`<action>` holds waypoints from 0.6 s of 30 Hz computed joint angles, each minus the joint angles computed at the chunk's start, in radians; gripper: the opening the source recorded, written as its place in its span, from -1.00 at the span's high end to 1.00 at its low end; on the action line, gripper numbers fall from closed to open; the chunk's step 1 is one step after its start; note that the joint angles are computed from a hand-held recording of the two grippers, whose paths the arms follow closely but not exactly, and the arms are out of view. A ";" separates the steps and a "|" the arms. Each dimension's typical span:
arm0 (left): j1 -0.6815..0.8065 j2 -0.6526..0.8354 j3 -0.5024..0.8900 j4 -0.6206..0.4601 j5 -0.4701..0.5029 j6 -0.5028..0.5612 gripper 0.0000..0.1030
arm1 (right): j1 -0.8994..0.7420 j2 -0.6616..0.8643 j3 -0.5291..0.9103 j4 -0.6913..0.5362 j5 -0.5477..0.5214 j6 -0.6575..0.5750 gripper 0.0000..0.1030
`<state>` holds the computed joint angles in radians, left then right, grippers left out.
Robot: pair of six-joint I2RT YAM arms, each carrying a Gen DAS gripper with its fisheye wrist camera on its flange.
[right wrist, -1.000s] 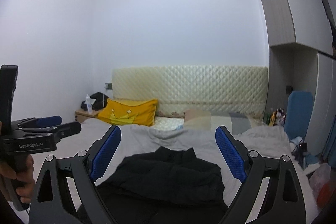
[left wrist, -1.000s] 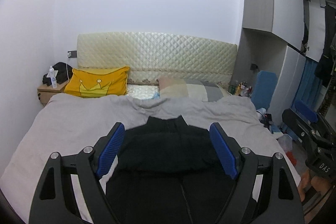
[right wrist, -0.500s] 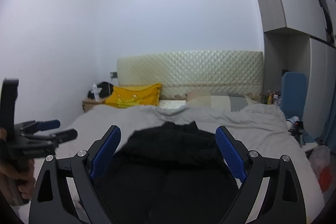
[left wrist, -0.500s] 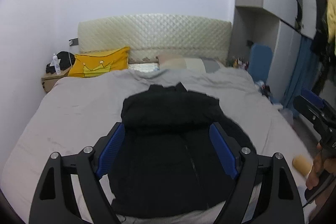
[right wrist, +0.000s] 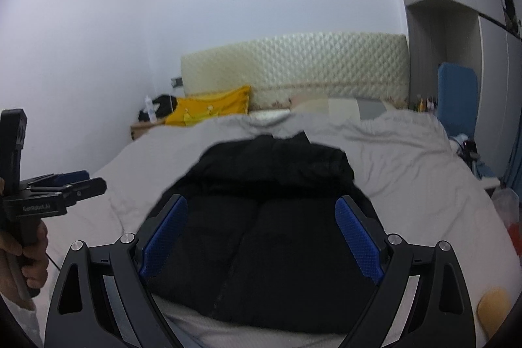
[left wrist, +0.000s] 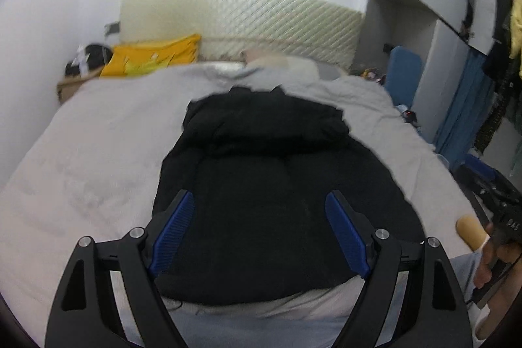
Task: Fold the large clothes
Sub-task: 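Move both grippers to the jacket hem and close them on it, then lift the hem with both grippers and fold it over toward the collar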
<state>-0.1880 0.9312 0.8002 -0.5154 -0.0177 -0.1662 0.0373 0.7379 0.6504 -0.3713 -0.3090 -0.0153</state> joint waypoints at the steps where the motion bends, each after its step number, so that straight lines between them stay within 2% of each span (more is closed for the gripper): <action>1: 0.026 0.002 -0.027 0.015 0.016 -0.007 -0.62 | -0.014 0.002 -0.024 0.010 -0.007 0.000 -0.78; 7: 0.136 0.099 -0.099 0.084 0.100 0.034 -0.62 | -0.075 0.055 -0.101 0.051 -0.049 -0.018 -0.78; 13: 0.253 0.235 -0.107 0.125 0.192 0.066 -0.62 | -0.151 0.221 -0.093 0.103 -0.110 -0.033 -0.78; 15: 0.303 0.274 -0.096 0.116 0.259 0.072 -0.62 | -0.159 0.267 -0.080 0.114 -0.088 -0.050 -0.78; 18: 0.348 0.329 -0.073 0.109 0.286 0.064 -0.62 | -0.186 0.342 -0.045 0.114 -0.072 -0.089 -0.78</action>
